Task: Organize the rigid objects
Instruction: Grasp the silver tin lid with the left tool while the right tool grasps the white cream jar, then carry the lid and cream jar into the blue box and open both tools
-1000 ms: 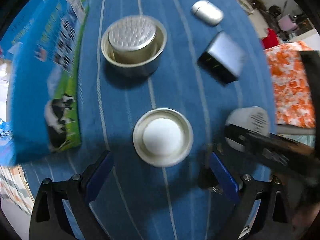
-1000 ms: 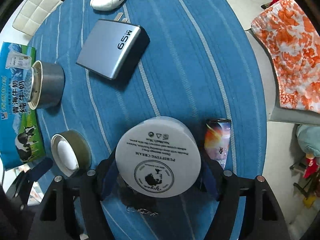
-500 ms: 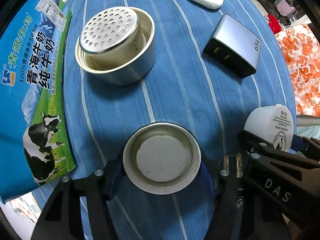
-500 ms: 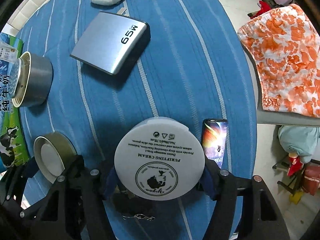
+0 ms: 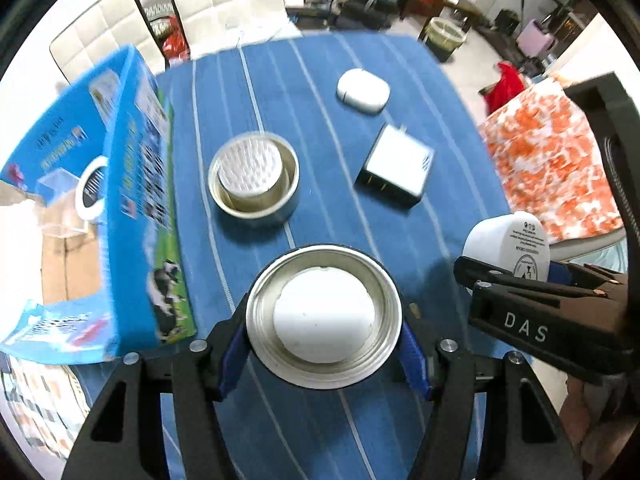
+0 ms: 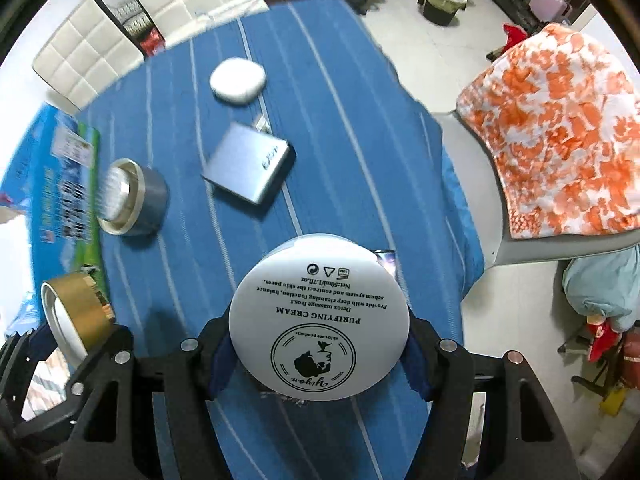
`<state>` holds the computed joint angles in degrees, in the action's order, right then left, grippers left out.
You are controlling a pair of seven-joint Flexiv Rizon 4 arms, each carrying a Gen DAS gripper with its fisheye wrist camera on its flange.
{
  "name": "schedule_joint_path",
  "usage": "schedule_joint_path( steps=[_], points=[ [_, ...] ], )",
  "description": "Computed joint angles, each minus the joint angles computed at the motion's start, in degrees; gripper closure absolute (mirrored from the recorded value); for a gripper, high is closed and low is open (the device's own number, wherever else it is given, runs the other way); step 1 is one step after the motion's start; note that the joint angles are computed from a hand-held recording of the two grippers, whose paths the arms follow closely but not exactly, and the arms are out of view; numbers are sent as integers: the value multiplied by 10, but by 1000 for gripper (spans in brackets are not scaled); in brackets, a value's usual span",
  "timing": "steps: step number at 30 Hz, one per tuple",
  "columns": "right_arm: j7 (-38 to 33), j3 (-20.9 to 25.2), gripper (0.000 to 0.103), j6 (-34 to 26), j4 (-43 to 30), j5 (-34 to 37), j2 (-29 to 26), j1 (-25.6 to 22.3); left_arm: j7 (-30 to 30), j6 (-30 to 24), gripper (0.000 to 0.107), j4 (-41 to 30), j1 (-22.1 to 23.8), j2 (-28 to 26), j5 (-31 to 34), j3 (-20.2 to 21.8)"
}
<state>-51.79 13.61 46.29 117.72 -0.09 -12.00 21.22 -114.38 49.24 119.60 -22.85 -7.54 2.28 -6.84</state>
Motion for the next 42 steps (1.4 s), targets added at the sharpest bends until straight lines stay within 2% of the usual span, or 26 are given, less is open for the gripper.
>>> schedule_joint_path(
  steps=[7, 10, 17, 21, 26, 34, 38, 42],
  points=[
    [8, 23, 33, -4, -7, 4, 72, 24, 60, 16, 45, 32, 29, 99, -34, 18],
    [17, 35, 33, 1, -28, 9, 77, 49, 76, 6, 45, 42, 47, 146, -37, 28],
    [70, 52, 33, 5, -118, -34, 20, 125, 114, -35, 45, 75, 122, 243, -22, 68],
    [106, 50, 33, -8, -178, -65, -32, 166, 145, -45, 45, 95, 171, 271, -16, 91],
    [132, 45, 33, -39, -238, -86, -82, 201, 196, -50, 45, 105, 224, 276, -13, 113],
    [152, 33, 33, -67, -283, -97, -128, 220, 260, -34, 45, 117, 267, 256, -39, 131],
    [161, 24, 33, -80, -302, -104, -160, 226, 285, -25, 45, 116, 281, 220, -55, 134],
    [155, 18, 33, -107, -335, -104, -203, 229, 293, -19, 45, 94, 298, 146, -47, 128]
  ],
)
